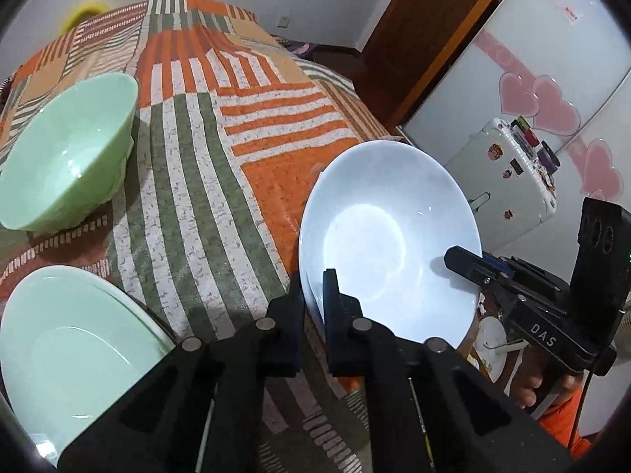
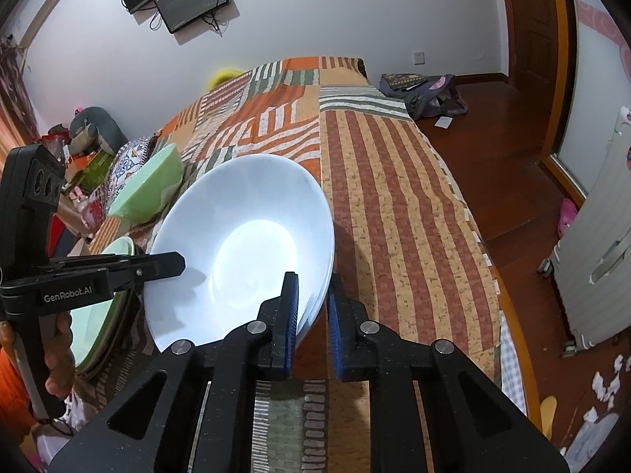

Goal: Organize plates and bowls
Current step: 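Lift the white bowl with the right gripper and carry it over the pink bowl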

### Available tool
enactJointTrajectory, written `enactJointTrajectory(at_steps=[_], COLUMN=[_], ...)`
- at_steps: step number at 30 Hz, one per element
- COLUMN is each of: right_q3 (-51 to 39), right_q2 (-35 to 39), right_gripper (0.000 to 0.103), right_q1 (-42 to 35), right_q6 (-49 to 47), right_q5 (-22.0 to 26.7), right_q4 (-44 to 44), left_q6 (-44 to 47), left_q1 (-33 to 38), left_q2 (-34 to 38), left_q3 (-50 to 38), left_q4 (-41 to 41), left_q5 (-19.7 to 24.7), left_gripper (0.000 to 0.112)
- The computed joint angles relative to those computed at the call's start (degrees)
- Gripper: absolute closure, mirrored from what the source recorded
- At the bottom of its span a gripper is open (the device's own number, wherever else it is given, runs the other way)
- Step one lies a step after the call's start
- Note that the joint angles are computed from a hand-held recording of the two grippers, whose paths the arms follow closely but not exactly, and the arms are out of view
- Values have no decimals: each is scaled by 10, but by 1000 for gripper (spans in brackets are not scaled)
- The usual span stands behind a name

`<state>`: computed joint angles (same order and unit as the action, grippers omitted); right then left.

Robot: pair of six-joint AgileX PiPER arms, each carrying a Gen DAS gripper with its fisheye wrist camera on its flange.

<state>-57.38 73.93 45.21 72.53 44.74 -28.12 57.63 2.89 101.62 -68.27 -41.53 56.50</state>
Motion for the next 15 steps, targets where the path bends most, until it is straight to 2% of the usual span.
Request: enactJointTrajectory(at_steps=[8,15], right_q3=[-77,-166], right_q2=[28,79], right_gripper=[91,91], right_q1=[31,59], right_q6=[-9,-33], right_q5=[49,67], right_q4=[-38,-58], left_q6=[33,49], left_q1=[55,145], left_q2=[-40,-53], left_q3=[-5,-47], left_q4=[-35,-57], left_q5=[34,99], left_gripper=[105,105])
